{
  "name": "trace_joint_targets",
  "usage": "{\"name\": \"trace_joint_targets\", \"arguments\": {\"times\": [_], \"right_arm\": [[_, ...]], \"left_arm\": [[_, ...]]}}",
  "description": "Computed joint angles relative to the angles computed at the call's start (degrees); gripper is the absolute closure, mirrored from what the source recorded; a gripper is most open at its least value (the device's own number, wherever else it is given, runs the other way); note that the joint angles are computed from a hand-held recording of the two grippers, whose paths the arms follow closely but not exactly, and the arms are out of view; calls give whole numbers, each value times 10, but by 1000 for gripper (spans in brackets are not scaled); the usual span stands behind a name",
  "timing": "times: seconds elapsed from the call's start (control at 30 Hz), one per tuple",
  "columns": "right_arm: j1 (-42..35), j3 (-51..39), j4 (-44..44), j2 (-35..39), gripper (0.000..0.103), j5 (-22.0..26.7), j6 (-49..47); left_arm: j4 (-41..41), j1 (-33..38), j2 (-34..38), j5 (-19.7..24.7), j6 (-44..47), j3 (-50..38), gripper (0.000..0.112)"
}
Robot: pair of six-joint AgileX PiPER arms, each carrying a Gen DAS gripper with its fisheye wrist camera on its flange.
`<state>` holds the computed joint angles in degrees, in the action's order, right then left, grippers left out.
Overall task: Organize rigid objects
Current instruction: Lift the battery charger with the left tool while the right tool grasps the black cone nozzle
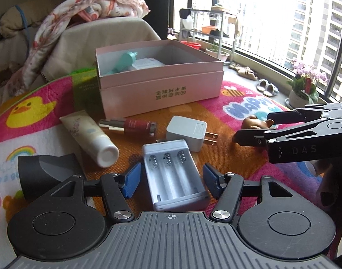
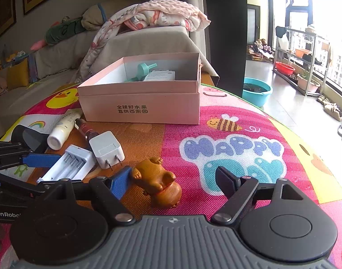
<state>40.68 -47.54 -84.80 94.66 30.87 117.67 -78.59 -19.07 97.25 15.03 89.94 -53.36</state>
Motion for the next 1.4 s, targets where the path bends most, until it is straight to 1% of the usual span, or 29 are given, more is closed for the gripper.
{"name": "trace_joint_targets", "arguments": {"times": [0.07,0.13,0.23,0.27,0.3,0.33,0.4,0.47,0.53,0.67,0.73,0.77,0.83,0.87,0.9,0.93,0.97,1.0,1.07,1.1,1.17,1.23,1.27,1.3,1.4], "right_arm": [[1,-3,3,2,21,-1,-9],[5,-11,15,4,21,1,-35],[30,-30,3,8,21,33,-60],[36,-42,5,7,21,35,-82],[38,-61,26,7,21,28,-127],[37,-85,61,7,21,13,-185],[23,-138,148,23,21,-43,-299],[9,-192,254,56,21,-109,-414],[11,-249,342,97,21,-142,-528],[39,-392,462,198,21,-127,-758],[40,-461,550,246,21,-121,-872],[38,-498,603,269,21,-109,-930],[30,-575,718,313,21,-70,-1044],[23,-620,775,336,21,-39,-1101],[17,-649,812,351,23,-11,-1136],[16,-656,826,354,30,3,-1147],[18,-640,817,346,33,-4,-1137],[21,-601,796,325,43,-24,-1119],[21,-521,795,279,43,-58,-1107],[23,-473,770,252,43,-77,-1074],[32,-371,668,193,44,-116,-960],[37,-289,568,138,45,-126,-845],[38,-257,521,114,45,-122,-788],[39,-232,478,93,46,-107,-730],[46,-184,364,56,46,-48,-559]], "left_arm": [[-22,3,-5,-1,34,8,56],[-22,14,-17,8,44,20,59],[-24,55,-46,52,73,56,59],[-23,72,-59,67,83,71,59],[-17,91,-73,83,87,86,59],[-8,111,-84,98,86,98,59],[10,159,-103,133,80,116,59],[22,200,-120,152,72,130,59],[47,237,-131,160,62,133,59],[76,293,-136,139,35,127,59],[63,324,-125,143,40,118,59],[53,337,-120,147,45,116,59],[33,362,-109,174,58,111,59],[26,370,-106,184,63,111,59],[19,372,-106,187,71,112,59],[10,371,-107,184,83,116,59],[1,367,-110,177,96,121,59],[-15,362,-111,171,115,126,59],[-30,362,-110,180,132,130,59],[-35,363,-107,190,138,132,59],[-37,357,-101,206,136,129,59],[-38,339,-96,214,135,126,59],[-41,323,-93,212,135,124,59],[-44,303,-91,205,133,122,59],[-80,228,-85,156,134,118,59]]}}
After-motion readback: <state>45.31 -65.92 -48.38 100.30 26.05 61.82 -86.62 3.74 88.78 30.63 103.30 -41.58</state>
